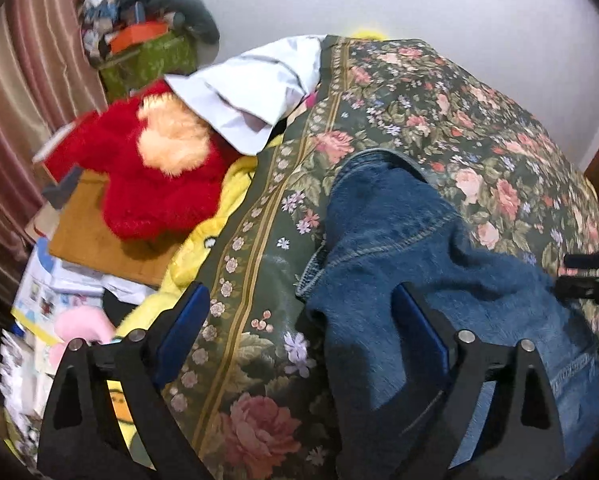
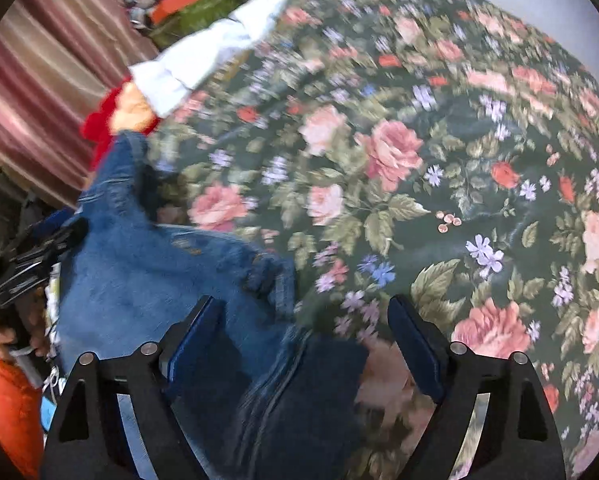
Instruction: Fold large clothes
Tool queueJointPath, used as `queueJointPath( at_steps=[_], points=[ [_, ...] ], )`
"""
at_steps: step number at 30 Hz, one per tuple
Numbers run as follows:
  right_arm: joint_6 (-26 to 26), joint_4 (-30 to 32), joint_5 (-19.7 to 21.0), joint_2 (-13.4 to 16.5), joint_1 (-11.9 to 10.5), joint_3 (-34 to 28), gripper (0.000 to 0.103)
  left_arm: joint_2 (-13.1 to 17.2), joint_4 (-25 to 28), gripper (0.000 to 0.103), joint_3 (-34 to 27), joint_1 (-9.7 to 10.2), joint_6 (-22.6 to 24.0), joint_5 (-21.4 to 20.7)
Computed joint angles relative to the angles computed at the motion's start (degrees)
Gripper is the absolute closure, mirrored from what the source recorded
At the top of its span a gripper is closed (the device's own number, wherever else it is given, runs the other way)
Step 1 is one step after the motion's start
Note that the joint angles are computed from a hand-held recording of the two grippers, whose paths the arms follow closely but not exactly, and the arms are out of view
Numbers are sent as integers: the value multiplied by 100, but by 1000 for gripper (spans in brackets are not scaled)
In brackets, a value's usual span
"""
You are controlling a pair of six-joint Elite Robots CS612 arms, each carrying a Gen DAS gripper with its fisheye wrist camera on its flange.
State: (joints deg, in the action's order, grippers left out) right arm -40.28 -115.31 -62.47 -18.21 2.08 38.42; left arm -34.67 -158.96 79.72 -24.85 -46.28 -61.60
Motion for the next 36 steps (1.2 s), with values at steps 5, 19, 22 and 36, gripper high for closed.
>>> queueJointPath(
  at_steps=[5,19,22,36],
  points=[
    [-433,-89,-195,-241,40,493,17,-103,87,9,110,-136,68,102],
    [-400,-1662,-92,-1216,-289,2117,17,-690,-203,9,907,-489,-202,310],
    [-354,-2284,475,-1628,-429,2693,17,-855,-529,9,1058,-637,-169,603],
    [844,-5929,2838,-2961,-1005,4882,17,-1431,-3155,9,1602,-1608,993,2642]
  ],
)
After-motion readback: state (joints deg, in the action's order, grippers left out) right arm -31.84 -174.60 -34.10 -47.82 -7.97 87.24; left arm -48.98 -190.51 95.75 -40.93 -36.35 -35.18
